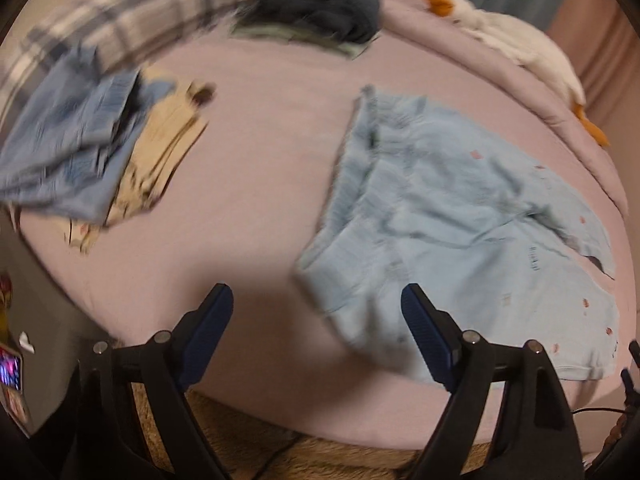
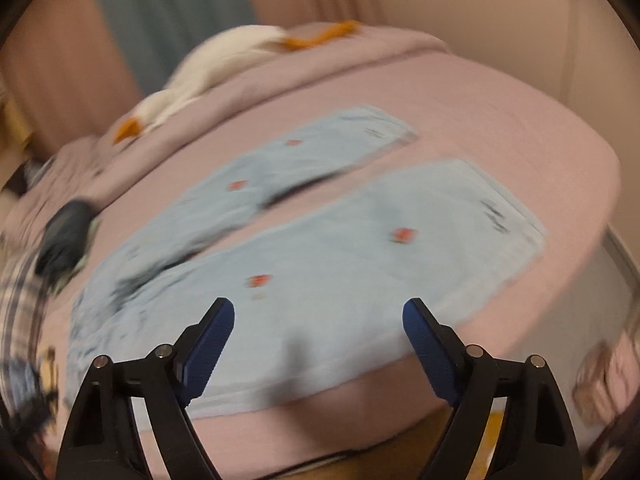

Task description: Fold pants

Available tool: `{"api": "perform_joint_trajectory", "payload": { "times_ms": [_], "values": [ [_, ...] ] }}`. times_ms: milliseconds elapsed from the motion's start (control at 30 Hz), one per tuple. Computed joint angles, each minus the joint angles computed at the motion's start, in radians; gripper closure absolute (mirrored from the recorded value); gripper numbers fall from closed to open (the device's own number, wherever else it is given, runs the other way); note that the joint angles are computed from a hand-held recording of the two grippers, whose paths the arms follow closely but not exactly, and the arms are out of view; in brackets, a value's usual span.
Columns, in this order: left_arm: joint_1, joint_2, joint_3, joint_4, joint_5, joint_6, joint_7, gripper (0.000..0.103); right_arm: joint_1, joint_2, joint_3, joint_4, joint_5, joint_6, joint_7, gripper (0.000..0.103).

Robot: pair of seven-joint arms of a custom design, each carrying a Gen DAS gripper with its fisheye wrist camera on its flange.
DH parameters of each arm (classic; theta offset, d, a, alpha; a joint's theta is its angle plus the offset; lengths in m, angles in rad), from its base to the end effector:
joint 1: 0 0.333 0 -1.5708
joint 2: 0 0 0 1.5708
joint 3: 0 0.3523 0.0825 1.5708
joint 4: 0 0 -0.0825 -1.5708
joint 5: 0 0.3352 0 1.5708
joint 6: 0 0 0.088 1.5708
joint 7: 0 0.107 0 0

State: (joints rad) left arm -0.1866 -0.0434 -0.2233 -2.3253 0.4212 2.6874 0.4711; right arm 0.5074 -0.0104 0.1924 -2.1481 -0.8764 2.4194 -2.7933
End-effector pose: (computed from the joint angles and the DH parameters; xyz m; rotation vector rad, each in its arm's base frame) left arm 0.4495 -0.2109 0.4659 -2.2993 1.6161 -0.5537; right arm 0.4008 0.3331 0.4987 -1.1538 2.2463 -0.5829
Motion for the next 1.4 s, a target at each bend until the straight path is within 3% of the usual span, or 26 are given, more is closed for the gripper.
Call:
{"api": "perform_joint_trajectory", "payload": {
  "times_ms": [100, 167, 233, 267, 300, 333, 367, 400, 433, 467, 500, 533, 600, 700, 800, 900, 967, 1033, 1067, 1100, 1133, 1167, 1200, 1267, 1400],
  "values": [
    [-0.004, 0.009, 0.013, -0.040, -0.142, 0.056, 0.087, 0.028, -0.032, -0.063, -0.021, -0.093, 0.051, -0.006, 0.058, 0.022],
    [-0.024, 0.029, 0.019, -0.077, -0.415, 0.175, 0.289, 0.034, -0.067, -0.107, -0.029, -0.168, 0.073, 0.029, 0.107, 0.022],
    [-0.040, 0.049, 0.007, -0.078, -0.639, 0.232, 0.465, 0.037, -0.105, -0.137, -0.031, -0.226, 0.079, 0.068, 0.144, 0.022],
    [-0.043, 0.064, 0.000, -0.071, -0.687, 0.259, 0.504, 0.041, -0.123, -0.145, -0.033, -0.247, 0.092, 0.086, 0.145, 0.023],
    [-0.059, 0.077, 0.014, -0.062, -0.666, 0.269, 0.480, 0.046, -0.140, -0.155, -0.035, -0.274, 0.105, 0.108, 0.151, 0.027],
    [-0.050, 0.087, 0.006, -0.050, -0.608, 0.267, 0.422, 0.062, -0.160, -0.159, -0.035, -0.291, 0.101, 0.138, 0.165, 0.032],
    [-0.072, 0.094, 0.032, -0.039, -0.547, 0.260, 0.358, 0.082, -0.185, -0.161, -0.042, -0.317, 0.084, 0.199, 0.183, 0.034],
    [-0.064, 0.101, 0.024, -0.035, -0.557, 0.262, 0.358, 0.090, -0.206, -0.155, -0.048, -0.330, 0.076, 0.252, 0.188, 0.039],
    [-0.033, 0.111, -0.019, -0.031, -0.637, 0.282, 0.416, 0.093, -0.228, -0.150, -0.046, -0.339, 0.054, 0.285, 0.198, 0.043],
    [-0.028, 0.108, -0.027, -0.032, -0.666, 0.281, 0.418, 0.094, -0.245, -0.146, -0.040, -0.337, 0.031, 0.289, 0.205, 0.044],
    [-0.046, 0.100, -0.005, -0.037, -0.625, 0.283, 0.380, 0.094, -0.250, -0.142, -0.030, -0.319, 0.028, 0.237, 0.178, 0.058],
    [-0.059, 0.077, 0.014, -0.049, -0.527, 0.284, 0.298, 0.095, -0.255, -0.142, -0.016, -0.301, 0.062, 0.183, 0.136, 0.095],
    [-0.055, 0.029, 0.014, -0.085, -0.480, 0.299, 0.260, 0.095, -0.249, -0.163, -0.029, -0.301, 0.075, 0.190, 0.126, 0.099],
    [-0.057, -0.048, 0.006, -0.114, -0.528, 0.271, 0.308, 0.095, -0.249, -0.199, 0.008, -0.272, 0.035, 0.099, 0.108, 0.099],
    [-0.028, -0.064, -0.016, -0.108, -0.426, 0.202, 0.276, 0.092, -0.247, -0.227, 0.020, -0.267, 0.026, 0.054, 0.096, 0.099],
    [-0.039, -0.008, -0.008, -0.096, -0.450, 0.151, 0.296, 0.088, -0.250, -0.188, -0.011, -0.273, 0.086, 0.088, 0.035, 0.099],
    [-0.033, 0.015, -0.014, -0.076, -0.364, 0.110, 0.222, 0.078, -0.237, -0.132, -0.042, -0.251, 0.234, 0.054, -0.087, 0.099],
    [-0.032, 0.006, -0.016, -0.052, -0.272, 0.059, 0.159, 0.069, -0.236, -0.130, -0.035, -0.243, 0.228, 0.036, -0.078, 0.095],
    [-0.030, -0.005, -0.017, -0.026, -0.221, 0.012, 0.135, 0.059, -0.229, -0.132, -0.028, -0.223, 0.234, -0.005, -0.092, 0.092],
    [-0.028, -0.013, -0.018, -0.014, -0.183, -0.006, 0.111, 0.054, -0.215, -0.131, -0.015, -0.180, 0.248, -0.090, -0.132, 0.079],
    [-0.020, -0.025, -0.020, -0.001, -0.125, -0.022, 0.072, 0.037, -0.205, -0.128, -0.003, -0.142, 0.238, -0.156, -0.142, 0.059],
    [-0.010, -0.040, -0.025, 0.016, -0.054, -0.035, 0.016, 0.022, -0.196, -0.122, 0.006, -0.110, 0.210, -0.199, -0.138, 0.051],
    [0.000, -0.049, -0.028, 0.024, 0.000, -0.029, -0.029, 0.017, -0.186, -0.116, 0.014, -0.073, 0.175, -0.229, -0.138, 0.044],
    [0.023, -0.052, -0.032, 0.041, 0.106, 0.033, -0.114, 0.014, -0.173, -0.111, 0.000, -0.019, 0.136, -0.166, -0.178, 0.043],
    [0.022, 0.036, -0.010, 0.112, 0.069, 0.154, -0.087, 0.014, -0.182, -0.030, -0.063, 0.073, 0.218, 0.145, -0.348, 0.033]
  ]
}}
